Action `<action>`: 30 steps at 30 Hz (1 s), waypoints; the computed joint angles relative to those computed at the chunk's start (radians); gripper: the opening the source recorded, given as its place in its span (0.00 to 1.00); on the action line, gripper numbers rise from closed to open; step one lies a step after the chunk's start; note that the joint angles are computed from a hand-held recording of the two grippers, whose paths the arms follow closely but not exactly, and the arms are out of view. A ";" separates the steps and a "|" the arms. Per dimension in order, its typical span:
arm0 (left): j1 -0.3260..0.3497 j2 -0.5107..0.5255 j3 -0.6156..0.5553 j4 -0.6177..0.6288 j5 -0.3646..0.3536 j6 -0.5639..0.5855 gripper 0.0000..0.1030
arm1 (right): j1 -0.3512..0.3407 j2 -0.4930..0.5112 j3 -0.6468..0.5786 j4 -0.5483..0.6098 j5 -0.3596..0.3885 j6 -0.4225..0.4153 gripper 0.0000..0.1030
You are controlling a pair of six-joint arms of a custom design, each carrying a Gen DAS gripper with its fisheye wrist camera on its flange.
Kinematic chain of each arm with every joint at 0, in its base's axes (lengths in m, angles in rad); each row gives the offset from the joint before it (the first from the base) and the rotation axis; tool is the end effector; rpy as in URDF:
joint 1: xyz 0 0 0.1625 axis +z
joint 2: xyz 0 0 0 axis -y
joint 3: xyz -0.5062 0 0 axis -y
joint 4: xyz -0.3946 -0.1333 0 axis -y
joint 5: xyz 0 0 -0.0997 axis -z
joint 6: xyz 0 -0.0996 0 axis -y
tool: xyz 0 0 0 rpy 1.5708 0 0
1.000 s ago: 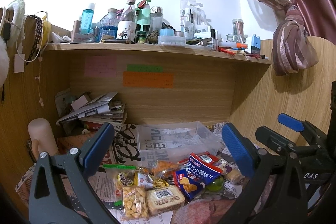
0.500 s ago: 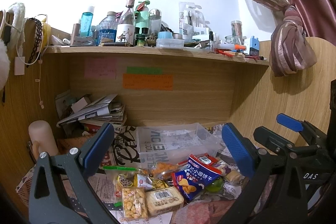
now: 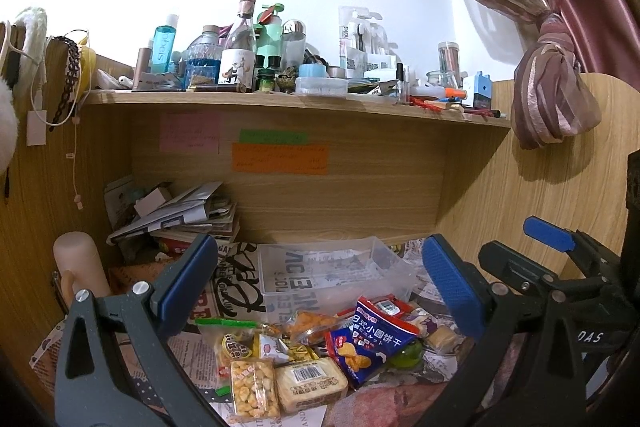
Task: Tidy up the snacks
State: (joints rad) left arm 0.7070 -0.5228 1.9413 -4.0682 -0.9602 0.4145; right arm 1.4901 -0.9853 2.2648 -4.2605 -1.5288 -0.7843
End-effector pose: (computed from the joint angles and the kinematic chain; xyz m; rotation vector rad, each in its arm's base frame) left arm -0.3458 -0.5458 0.0746 1.0509 2.1608 -1.5439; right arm 0.0961 -0.5167 0.2889 0.7464 -1.9262 1.6141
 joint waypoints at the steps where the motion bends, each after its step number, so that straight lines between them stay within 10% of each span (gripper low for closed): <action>1: 0.000 0.000 0.000 0.000 0.000 -0.002 1.00 | 0.000 0.000 0.000 0.001 0.000 0.000 1.00; 19: 0.041 0.001 -0.023 0.097 -0.026 -0.037 1.00 | -0.015 0.009 -0.030 0.043 -0.030 0.016 1.00; 30: 0.124 0.000 -0.065 0.329 0.055 -0.166 0.71 | -0.066 0.010 -0.071 0.176 -0.110 0.012 0.91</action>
State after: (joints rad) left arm 0.8310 -0.5230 1.8763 -3.7394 -0.9049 0.2489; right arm 1.4245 -0.9754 2.1937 -4.0850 -1.6385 -0.7721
